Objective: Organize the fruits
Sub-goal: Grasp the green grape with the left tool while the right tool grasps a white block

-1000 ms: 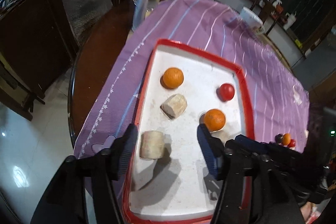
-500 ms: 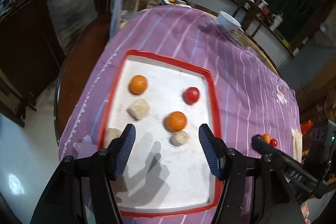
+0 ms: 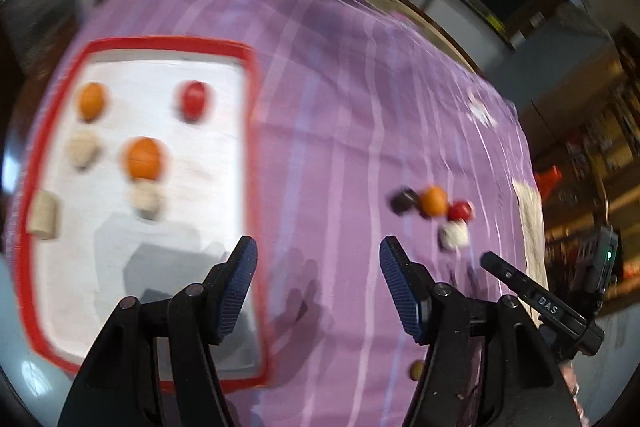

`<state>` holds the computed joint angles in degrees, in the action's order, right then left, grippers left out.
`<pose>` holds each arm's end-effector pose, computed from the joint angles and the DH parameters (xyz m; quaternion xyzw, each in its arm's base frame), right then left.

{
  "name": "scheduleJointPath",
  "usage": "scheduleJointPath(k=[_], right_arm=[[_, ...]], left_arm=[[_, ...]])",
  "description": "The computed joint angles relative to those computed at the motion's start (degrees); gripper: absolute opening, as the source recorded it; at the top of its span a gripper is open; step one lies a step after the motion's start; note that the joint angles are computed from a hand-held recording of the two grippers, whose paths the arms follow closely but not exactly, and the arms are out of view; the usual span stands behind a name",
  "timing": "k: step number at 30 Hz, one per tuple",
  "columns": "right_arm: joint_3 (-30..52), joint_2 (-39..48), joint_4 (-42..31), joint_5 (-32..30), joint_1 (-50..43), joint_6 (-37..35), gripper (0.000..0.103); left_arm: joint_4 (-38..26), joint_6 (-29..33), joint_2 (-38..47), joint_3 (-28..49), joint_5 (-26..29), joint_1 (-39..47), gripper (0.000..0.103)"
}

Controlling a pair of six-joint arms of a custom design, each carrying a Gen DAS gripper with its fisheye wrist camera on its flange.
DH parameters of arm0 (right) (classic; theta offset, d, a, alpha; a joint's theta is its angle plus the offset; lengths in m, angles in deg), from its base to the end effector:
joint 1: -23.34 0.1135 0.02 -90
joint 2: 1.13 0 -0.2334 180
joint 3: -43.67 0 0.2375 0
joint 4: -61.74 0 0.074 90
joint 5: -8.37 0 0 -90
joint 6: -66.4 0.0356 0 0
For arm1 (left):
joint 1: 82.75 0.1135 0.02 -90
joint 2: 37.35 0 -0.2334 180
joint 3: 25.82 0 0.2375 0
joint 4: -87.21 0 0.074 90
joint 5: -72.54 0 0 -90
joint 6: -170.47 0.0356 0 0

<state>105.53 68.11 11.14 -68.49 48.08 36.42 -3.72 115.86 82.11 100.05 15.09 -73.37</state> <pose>0.2127 0.0891 0.2091 0.3194 0.9004 0.1034 0.2765 0.3788 0.0432 0.2397 0.2288 0.9312 -0.2414 0.1490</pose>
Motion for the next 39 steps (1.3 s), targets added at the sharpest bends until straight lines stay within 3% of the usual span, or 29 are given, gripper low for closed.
scheduleJointPath(k=[5,10,14,17,23,26,27,28,31,35,39], right_arm=[[-5.39,-5.42,-0.79,-1.30,-1.87,-0.93,0.051],[-7.95,-8.31,-0.43,-3.47,-3.96,-4.29,0.051],[-8.56,-7.28,2.67,-7.43,-6.64,-8.20,0.051],[-7.19,-4.34,4.84,-9.40,-8.29,-11.34,0.051],[-2.18,3.93,6.93,-7.82,-8.45,-16.30,0.051],[-0.05,7.33,8.19,-8.17,-8.82,-17.16,0.051],[0.97,8.96,8.46,-8.37,-8.80,-17.47,0.051],[1.63,10.08,8.64,-8.49,-8.72,-17.51,0.051],[3.83,14.06,9.21,-8.76,-8.36,-16.64,0.052],[3.46,13.38,9.42,-8.15,-8.02,-14.88,0.037],[2.29,11.46,8.57,-9.41,-7.72,-13.92,0.037]], left_arm=[[5.14,1.66,-9.83,-17.57,-1.57,-5.90,0.063],[8.25,11.25,-20.54,-35.29,-3.31,-9.50,0.063],[8.00,16.04,-25.25,-42.53,-3.55,-11.00,0.063],[9.56,15.82,-27.78,-46.88,-3.83,-12.21,0.063],[13.86,14.06,-30.28,-51.11,-3.84,-12.22,0.060],[16.62,13.27,-32.63,-53.82,-3.75,-12.97,0.042],[16.95,13.16,-32.84,-54.15,-3.88,-13.06,0.027],[16.99,13.03,-32.69,-54.25,-4.06,-13.09,0.022],[16.37,12.97,-32.08,-53.72,-3.44,-11.91,0.022],[15.33,12.58,-29.89,-49.28,-2.00,-8.38,0.022],[14.93,10.20,-26.25,-43.80,-1.12,-5.04,0.022]])
